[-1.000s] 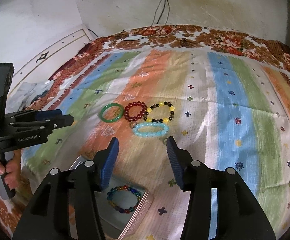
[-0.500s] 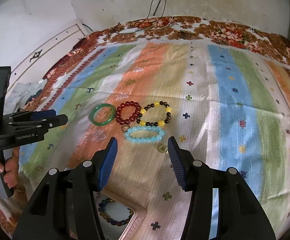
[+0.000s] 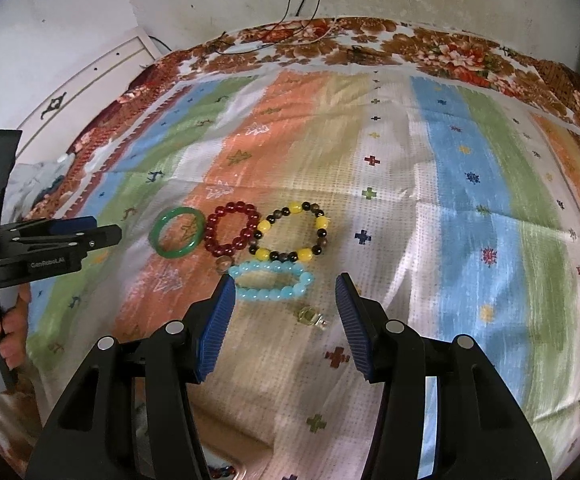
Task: Organize jewelry
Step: 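Move the left tool to the green jade bangle and close on its rim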
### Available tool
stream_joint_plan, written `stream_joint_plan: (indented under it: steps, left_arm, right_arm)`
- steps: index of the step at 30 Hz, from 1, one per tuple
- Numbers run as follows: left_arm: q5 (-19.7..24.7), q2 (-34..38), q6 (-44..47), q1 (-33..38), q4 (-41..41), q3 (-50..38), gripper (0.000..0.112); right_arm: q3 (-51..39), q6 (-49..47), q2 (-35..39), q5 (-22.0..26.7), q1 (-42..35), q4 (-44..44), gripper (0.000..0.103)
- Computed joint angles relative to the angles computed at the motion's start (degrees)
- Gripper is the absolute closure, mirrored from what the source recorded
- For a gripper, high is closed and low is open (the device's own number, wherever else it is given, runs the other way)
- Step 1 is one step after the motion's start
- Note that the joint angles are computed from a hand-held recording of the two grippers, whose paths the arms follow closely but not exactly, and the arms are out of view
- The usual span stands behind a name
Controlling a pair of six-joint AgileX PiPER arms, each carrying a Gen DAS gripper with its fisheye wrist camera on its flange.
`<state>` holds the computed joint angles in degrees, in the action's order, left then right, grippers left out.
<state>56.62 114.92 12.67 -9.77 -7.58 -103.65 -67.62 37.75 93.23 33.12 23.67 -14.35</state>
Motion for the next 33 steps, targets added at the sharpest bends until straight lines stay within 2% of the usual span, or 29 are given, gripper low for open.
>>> stream_joint_plan:
  steps: [10,19,22,30,33]
  left_arm:
    - [1.3,4.2,-1.3,-0.8,1.7,-5.4,0.048]
    - [5.6,10.6,-2.7,-1.0,2.5,-13.6,0.048]
    - [6.8,12.7,-3.3,-1.1,3.3,-16.1,0.048]
    - [9.7,16.7,-3.7,-1.1,4.0,-21.7,0.048]
    - [10.5,18.0,-3.7,-1.1,4.3,-23.5,0.048]
  right_arm:
    - [-4.2,-3.9,5.3,1.8,-1.4,2.3,0.051]
    - [-8.2,-9.2,10.1,3.7,-2.9,7.0,0.047]
    - [-9.2,-12.9,11.1,4.1,-3.8,11.1,0.047]
    - [-12.7,-15.2,14.8,6.9,-4.7,12.6,0.047]
    - [-14.0,-14.1,15.8,7.7,-4.4,10.7,0.047]
